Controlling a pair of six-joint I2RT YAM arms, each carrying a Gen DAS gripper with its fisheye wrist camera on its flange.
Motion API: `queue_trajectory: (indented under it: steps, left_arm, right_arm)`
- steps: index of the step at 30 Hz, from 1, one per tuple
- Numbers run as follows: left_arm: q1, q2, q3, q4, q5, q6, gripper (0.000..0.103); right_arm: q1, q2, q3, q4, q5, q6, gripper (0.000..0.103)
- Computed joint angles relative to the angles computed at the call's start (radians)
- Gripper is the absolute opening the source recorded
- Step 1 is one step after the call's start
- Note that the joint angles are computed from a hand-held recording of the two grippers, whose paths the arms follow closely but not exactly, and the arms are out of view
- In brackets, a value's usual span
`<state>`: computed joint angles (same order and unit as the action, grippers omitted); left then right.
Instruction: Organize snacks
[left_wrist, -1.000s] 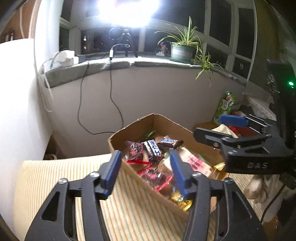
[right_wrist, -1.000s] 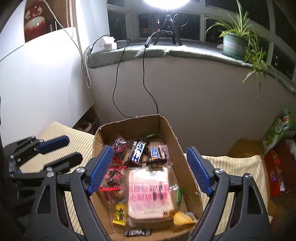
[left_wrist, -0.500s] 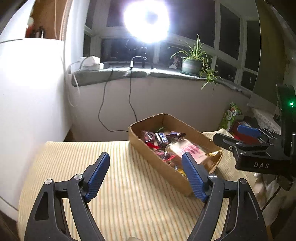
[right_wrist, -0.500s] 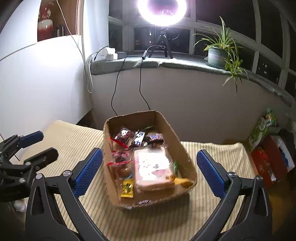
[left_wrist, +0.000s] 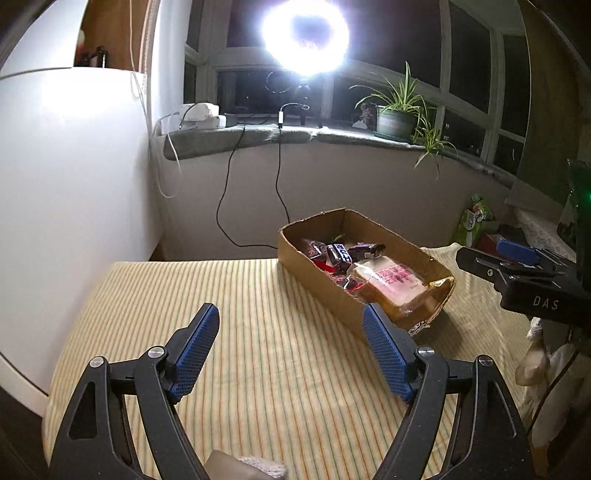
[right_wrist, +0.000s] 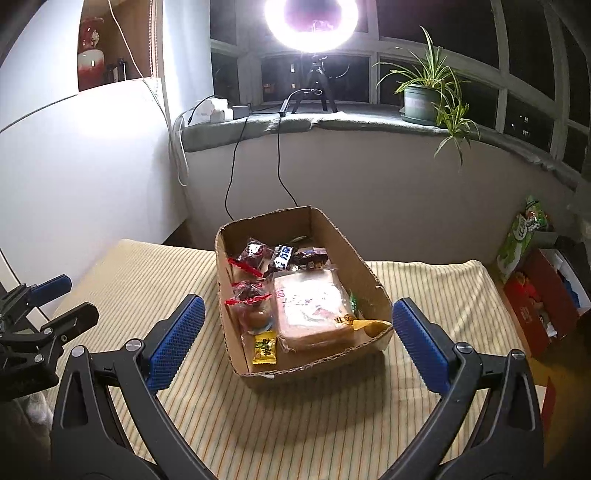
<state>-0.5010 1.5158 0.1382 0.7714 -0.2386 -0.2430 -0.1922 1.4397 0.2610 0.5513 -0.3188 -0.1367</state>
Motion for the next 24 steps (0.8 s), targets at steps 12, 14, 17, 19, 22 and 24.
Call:
queue_trajectory:
  steps: [12, 14, 17, 19, 22, 24]
  left_arm:
    - [-0.008, 0.003, -0.013, 0.01, -0.005, -0.022, 0.08]
    - [-0.007, 0.003, -0.014, 0.009, -0.003, -0.023, 0.08]
    - [-0.005, 0.0, -0.014, 0.008, -0.003, -0.022, 0.08]
    - [-0.004, 0.0, -0.015, 0.011, -0.001, -0.023, 0.08]
    - [-0.006, 0.004, -0.015, 0.013, -0.004, -0.024, 0.08]
    - [-0.002, 0.004, -0.014, 0.01, 0.001, -0.027, 0.08]
  right_arm:
    - [-0.022, -0.026, -0.007, -0.022, -0.019, -0.006, 0.103]
    - [-0.02, -0.027, -0.008, -0.021, -0.018, -0.001, 0.103]
    - [-0.02, -0.018, -0.011, -0.011, -0.021, 0.002, 0.103]
    - [-0.022, -0.015, -0.01, -0.009, -0.022, -0.001, 0.103]
    - [-0.022, -0.016, -0.009, -0.013, -0.024, 0.0, 0.103]
    - [-0.025, -0.015, -0.01, -0.013, -0.026, -0.001, 0.103]
